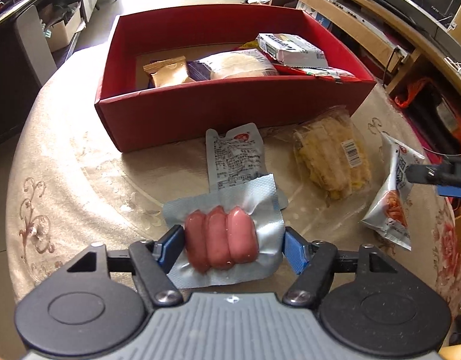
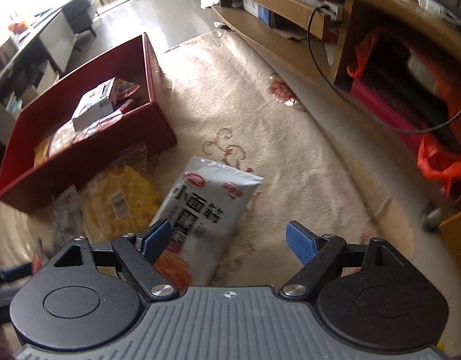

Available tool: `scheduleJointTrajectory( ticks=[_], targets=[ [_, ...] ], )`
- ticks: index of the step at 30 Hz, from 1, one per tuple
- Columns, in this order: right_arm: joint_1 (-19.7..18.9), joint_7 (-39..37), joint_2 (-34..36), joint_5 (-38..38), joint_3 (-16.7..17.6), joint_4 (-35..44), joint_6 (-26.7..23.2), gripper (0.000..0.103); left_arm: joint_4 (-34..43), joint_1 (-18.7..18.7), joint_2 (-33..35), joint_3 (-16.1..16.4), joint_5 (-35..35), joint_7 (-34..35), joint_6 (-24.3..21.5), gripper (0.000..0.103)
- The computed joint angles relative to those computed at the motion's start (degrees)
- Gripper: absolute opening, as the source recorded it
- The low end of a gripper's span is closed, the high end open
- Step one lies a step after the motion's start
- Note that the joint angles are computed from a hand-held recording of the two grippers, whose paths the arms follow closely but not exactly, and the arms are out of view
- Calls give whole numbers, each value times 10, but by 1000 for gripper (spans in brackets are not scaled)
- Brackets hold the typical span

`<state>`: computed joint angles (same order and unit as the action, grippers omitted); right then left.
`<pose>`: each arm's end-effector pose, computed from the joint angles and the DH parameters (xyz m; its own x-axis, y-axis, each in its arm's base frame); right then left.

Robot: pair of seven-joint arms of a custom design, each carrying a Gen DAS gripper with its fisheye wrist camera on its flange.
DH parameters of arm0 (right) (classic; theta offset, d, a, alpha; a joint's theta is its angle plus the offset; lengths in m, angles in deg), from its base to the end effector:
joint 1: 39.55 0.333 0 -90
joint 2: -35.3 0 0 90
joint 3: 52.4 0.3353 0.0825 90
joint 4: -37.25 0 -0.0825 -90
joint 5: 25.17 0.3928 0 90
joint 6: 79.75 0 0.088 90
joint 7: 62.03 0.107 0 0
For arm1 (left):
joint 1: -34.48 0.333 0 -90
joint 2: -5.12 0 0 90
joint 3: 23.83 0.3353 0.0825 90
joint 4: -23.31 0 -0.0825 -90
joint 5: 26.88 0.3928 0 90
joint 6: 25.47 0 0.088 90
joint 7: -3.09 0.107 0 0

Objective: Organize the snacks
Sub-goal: 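Grasp the sausage pack with the left tool while the right tool grasps the white gluten-strip bag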

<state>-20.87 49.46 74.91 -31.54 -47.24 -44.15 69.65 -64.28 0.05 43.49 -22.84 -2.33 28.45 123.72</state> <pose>0.7237 0.3032 0.3563 0.1200 -0.9829 -0.1395 -0.8878 -0.0434 -0.4581 0.6289 -0.4289 0.3156 0.1744 -0.9735 0.1480 -0.8630 -0.2235 -0.4531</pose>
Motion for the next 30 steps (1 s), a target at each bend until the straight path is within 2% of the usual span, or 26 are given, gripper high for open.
scheduleJointTrajectory(
  ticks=[5,7,8,9,10,12,14,18,23,27,30],
  targets=[
    [-3,2,51,33,18,71,-36,87,-7,9,-2,-5,-12,12,13,65],
    [17,12,75,18,0,107,-64,85,-8,12,-1,-8,-19,19,15,65],
    [22,16,84,13,-5,117,-73,87,-9,14,-1,-11,-23,25,15,65],
    [28,13,83,2,-11,114,-66,86,-10,15,-1,-12,-27,29,15,65],
    [35,9,83,-11,-17,114,-66,79,-11,15,-2,-11,-28,32,15,65],
    [40,3,73,-27,-22,98,-59,68,-10,12,-1,-10,-28,37,13,65],
    [36,-10,59,-34,-19,74,-50,47,-8,10,-1,-10,-30,43,14,65],
    [24,-38,21,-35,-7,17,-37,42,-2,10,1,-15,-36,60,13,65],
    [30,-35,-32,-47,-8,-61,-1,34,-1,-1,-3,-11,-25,76,3,65],
    [29,-53,-66,-44,11,-117,20,33,-11,-5,-9,-11,-15,81,-2,66],
    [51,-51,-74,-72,0,-134,21,36,-15,-7,-9,-12,-9,85,-11,66]
  ],
)
